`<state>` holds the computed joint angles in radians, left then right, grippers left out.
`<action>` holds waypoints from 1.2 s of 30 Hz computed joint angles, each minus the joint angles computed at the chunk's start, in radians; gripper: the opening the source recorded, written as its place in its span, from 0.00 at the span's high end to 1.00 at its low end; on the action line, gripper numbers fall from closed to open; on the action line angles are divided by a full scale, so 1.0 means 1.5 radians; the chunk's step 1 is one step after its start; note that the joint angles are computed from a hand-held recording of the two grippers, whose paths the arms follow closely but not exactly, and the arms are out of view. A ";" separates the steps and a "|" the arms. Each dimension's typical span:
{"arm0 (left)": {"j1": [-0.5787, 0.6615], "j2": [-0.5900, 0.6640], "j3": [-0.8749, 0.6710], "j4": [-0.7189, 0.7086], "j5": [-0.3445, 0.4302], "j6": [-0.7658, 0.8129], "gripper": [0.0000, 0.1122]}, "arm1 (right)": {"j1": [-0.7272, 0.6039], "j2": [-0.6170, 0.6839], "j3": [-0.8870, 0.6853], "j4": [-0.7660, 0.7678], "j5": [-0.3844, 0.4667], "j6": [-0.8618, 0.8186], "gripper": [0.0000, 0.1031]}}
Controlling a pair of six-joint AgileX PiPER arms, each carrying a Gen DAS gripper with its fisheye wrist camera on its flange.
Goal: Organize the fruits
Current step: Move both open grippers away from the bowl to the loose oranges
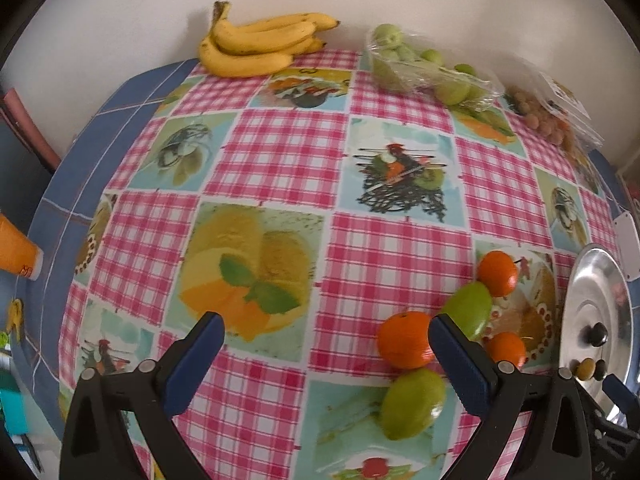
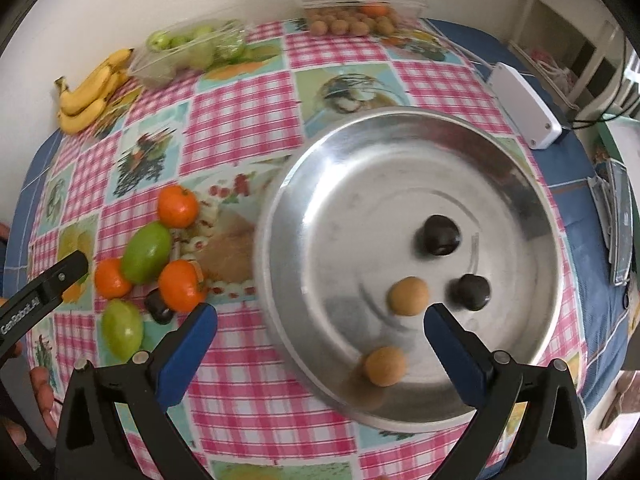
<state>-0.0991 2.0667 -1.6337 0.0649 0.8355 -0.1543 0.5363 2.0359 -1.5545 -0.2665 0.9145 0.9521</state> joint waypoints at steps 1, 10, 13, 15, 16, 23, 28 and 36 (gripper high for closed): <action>0.004 0.000 0.000 0.000 0.001 -0.001 0.08 | 0.005 0.005 -0.008 0.006 0.001 -0.004 0.00; 0.042 0.002 0.003 0.005 0.015 -0.007 0.08 | 0.046 0.053 -0.081 0.015 0.031 -0.024 0.00; 0.051 0.001 0.004 0.010 0.016 -0.010 0.08 | 0.055 0.067 -0.103 0.021 0.031 -0.038 0.00; 0.058 0.000 0.005 0.006 0.014 -0.006 0.08 | 0.060 0.074 -0.113 0.021 0.027 -0.040 0.00; 0.062 -0.001 0.006 0.002 0.012 -0.002 0.08 | 0.064 0.078 -0.119 0.020 0.025 -0.041 0.00; 0.072 -0.002 0.006 0.003 0.010 0.001 0.08 | 0.081 0.106 -0.160 0.017 0.020 -0.042 0.00; 0.082 0.001 0.004 -0.001 0.012 0.004 0.08 | 0.087 0.122 -0.179 0.042 0.006 -0.058 0.00; 0.083 -0.005 0.013 -0.009 0.002 0.023 0.08 | 0.083 0.146 -0.203 0.089 -0.007 -0.089 0.00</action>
<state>0.0255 2.0592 -1.6139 0.0512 0.8379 -0.1198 0.6603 2.2549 -1.8586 -0.1327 0.9037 0.8184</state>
